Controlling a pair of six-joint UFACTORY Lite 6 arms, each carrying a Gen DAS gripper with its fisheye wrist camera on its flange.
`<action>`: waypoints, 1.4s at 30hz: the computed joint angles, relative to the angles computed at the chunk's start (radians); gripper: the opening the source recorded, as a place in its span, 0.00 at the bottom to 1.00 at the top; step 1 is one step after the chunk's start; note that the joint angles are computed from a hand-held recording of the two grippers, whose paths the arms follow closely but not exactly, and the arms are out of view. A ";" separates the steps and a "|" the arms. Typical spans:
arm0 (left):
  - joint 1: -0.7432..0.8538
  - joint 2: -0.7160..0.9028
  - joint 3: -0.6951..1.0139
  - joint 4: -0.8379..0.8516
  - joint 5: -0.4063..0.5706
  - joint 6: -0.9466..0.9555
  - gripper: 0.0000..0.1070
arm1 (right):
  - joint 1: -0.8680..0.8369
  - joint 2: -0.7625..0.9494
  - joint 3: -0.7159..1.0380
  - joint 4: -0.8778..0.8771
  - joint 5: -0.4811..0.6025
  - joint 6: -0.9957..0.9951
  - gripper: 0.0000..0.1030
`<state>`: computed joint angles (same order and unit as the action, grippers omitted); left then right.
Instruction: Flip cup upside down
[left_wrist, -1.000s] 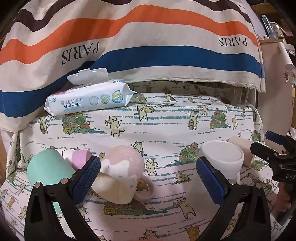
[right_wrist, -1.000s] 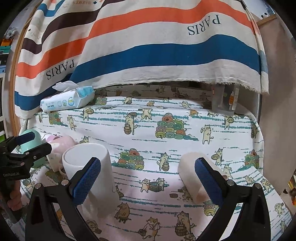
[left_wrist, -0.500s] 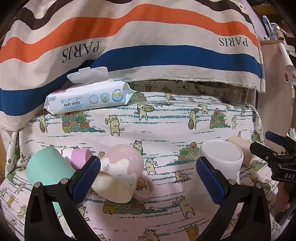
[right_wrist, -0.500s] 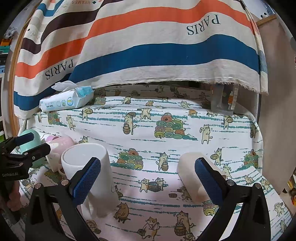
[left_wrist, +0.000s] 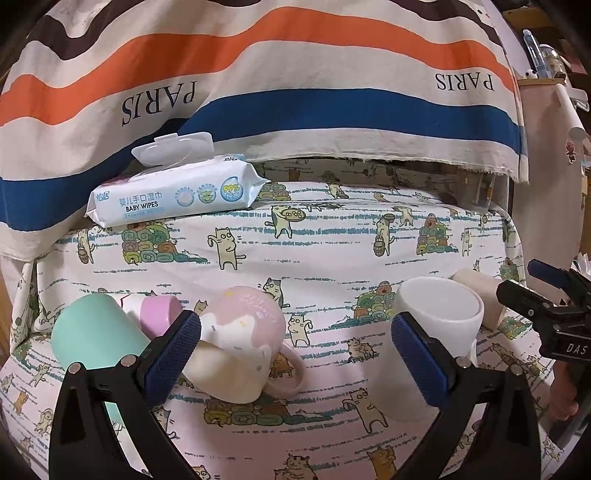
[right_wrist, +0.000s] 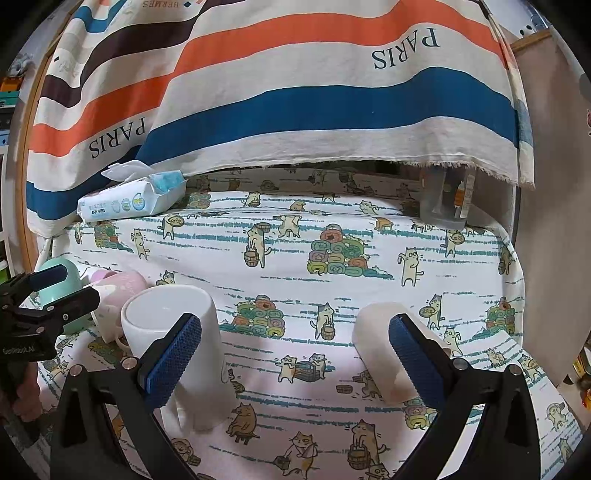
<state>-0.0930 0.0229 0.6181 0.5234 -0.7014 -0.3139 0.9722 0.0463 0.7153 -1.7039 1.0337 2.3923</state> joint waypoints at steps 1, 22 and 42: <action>0.000 0.000 0.000 0.001 0.000 -0.001 0.96 | 0.000 0.001 0.001 0.000 0.000 0.000 0.99; -0.002 0.002 0.002 0.003 0.005 -0.002 0.96 | -0.004 -0.003 -0.004 -0.002 -0.006 0.000 0.99; -0.001 0.003 0.004 0.006 0.006 -0.004 0.96 | -0.005 -0.005 -0.007 -0.002 -0.007 -0.001 0.99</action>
<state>-0.0941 0.0256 0.6219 0.5294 -0.6951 -0.3176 0.9673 0.0412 0.7087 -1.7062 1.0265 2.3918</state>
